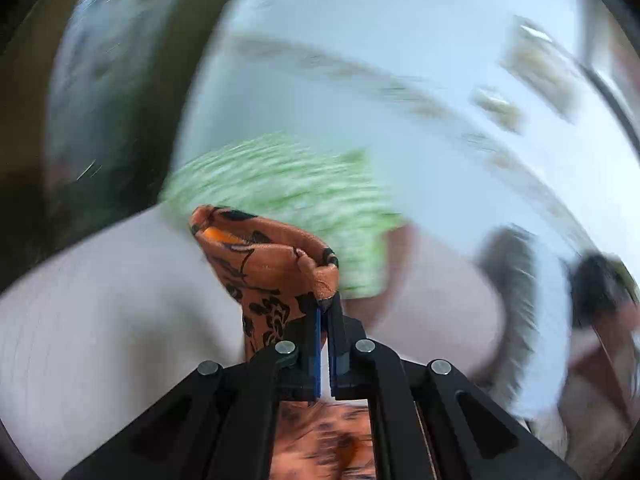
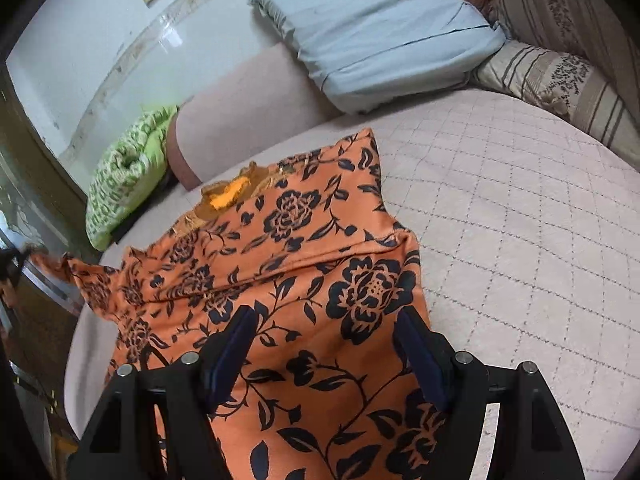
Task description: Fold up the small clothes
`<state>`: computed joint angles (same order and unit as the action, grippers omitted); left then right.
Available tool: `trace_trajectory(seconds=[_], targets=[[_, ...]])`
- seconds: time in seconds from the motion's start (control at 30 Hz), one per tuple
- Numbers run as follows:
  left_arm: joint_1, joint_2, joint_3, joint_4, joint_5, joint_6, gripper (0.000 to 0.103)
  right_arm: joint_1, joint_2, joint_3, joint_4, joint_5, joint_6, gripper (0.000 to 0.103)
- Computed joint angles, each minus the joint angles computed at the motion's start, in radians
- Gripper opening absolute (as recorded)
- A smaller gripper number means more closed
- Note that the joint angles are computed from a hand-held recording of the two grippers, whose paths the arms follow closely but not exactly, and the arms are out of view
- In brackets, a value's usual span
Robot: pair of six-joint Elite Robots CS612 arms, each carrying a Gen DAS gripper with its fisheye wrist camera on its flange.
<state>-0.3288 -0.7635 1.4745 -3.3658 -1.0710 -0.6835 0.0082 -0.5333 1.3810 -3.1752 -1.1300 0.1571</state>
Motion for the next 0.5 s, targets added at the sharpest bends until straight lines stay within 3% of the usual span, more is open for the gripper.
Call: trace_trajectory(seconds=[0.13,0.27,0.37,0.5], targets=[[-0.071,0.060,-0.143,-0.009,-0.092,0.173,0.002,-0.014,0.009,0.009,-0.077,0.021,0.035,0.076],[-0.129,0.164,-0.313,0.095,-0.202,0.270,0.002,-0.033,0.020,0.014,-0.127,0.053,0.091,0.076],[-0.167,0.267,-0.453,0.220,-0.250,0.303,0.002,-0.047,0.027,0.019,-0.158,0.069,0.141,0.076],[-0.199,0.414,-0.648,0.485,-0.301,0.301,0.003,-0.066,0.034,0.026,-0.198,0.087,0.202,0.076]])
